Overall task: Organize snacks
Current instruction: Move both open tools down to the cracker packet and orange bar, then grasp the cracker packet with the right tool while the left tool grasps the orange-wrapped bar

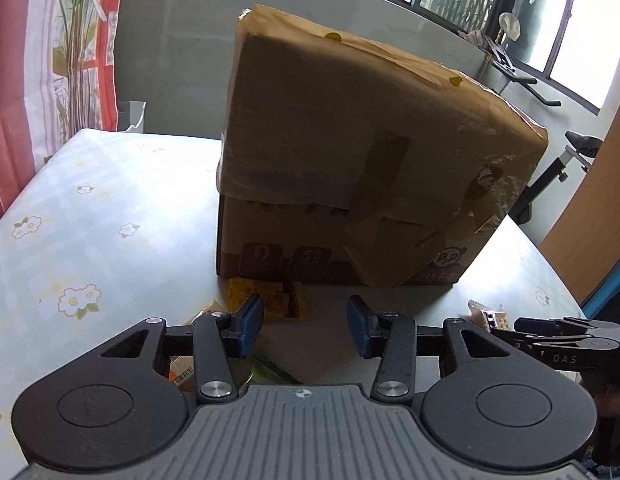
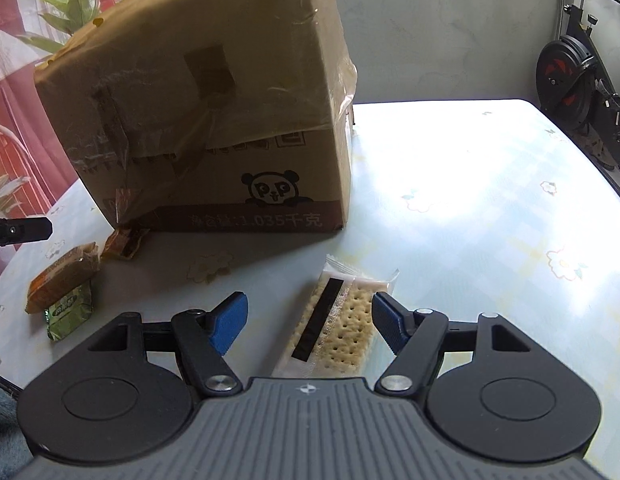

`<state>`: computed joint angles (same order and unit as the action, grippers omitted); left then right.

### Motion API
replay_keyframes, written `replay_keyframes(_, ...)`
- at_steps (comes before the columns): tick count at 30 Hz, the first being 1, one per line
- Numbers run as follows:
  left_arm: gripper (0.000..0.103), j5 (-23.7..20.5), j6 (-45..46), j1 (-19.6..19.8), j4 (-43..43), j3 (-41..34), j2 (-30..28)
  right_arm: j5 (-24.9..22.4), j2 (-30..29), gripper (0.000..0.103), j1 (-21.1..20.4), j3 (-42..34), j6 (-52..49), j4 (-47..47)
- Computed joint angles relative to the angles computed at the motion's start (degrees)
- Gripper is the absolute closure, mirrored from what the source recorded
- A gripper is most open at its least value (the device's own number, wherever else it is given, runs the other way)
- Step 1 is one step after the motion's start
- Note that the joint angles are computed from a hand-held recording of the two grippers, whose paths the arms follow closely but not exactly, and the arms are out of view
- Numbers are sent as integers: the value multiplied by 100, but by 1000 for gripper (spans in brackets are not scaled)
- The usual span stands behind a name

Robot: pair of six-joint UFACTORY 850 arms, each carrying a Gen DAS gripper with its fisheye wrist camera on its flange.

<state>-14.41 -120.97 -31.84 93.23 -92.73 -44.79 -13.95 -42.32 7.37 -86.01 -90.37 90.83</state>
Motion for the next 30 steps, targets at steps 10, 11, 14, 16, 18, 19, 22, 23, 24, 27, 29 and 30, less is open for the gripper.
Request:
replay_keyframes(10, 55, -12, 425, -25, -546, -26, -51, 11, -269, 49, 62, -297, 1039, -1528)
replay_keyframes(11, 55, -11, 448, -23, -582, -23, -52, -110, -304, 49, 55, -345, 861, -1470)
replay_keyframes(14, 55, -16, 549, -28, -691, -39, -64, -393, -435, 50, 61, -505, 318, -1243)
replay_keyframes(16, 55, -78, 599, -37, -704, -39, -63, -419, -526, 52, 106, -604, -61, -1079)
replay_keyframes(18, 55, -302, 704, -56, -668, -50, -58, -423, -576, 52, 132, -632, -584, -734)
replay_keyframes(19, 54, -456, 770, -61, -640, -42, -47, -420, -591, 52, 140, -628, -820, -533)
replay_keyframes(22, 54, -698, 1123, 17, -917, -3, 13, -420, -585, 53, 150, -529, -1655, 219)
replay_keyframes(23, 54, -710, 1071, 64, -922, 42, 44, -459, -577, 52, 140, -481, -1945, 483)
replay_keyframes(24, 54, -705, 1026, 107, -929, 81, 67, -512, -581, 52, 127, -455, -2143, 677)
replay_keyframes(27, 54, -717, 1137, 203, -1127, 111, 60, -588, -591, 52, 129, -370, -2744, 1316)
replay_keyframes(29, 54, -705, 1331, 254, -1358, 80, 25, -594, -594, 52, 152, -317, -3194, 1750)
replay_keyframes(30, 54, -668, 1466, 275, -1498, 51, 4, -610, -591, 52, 152, -295, -3336, 1882)
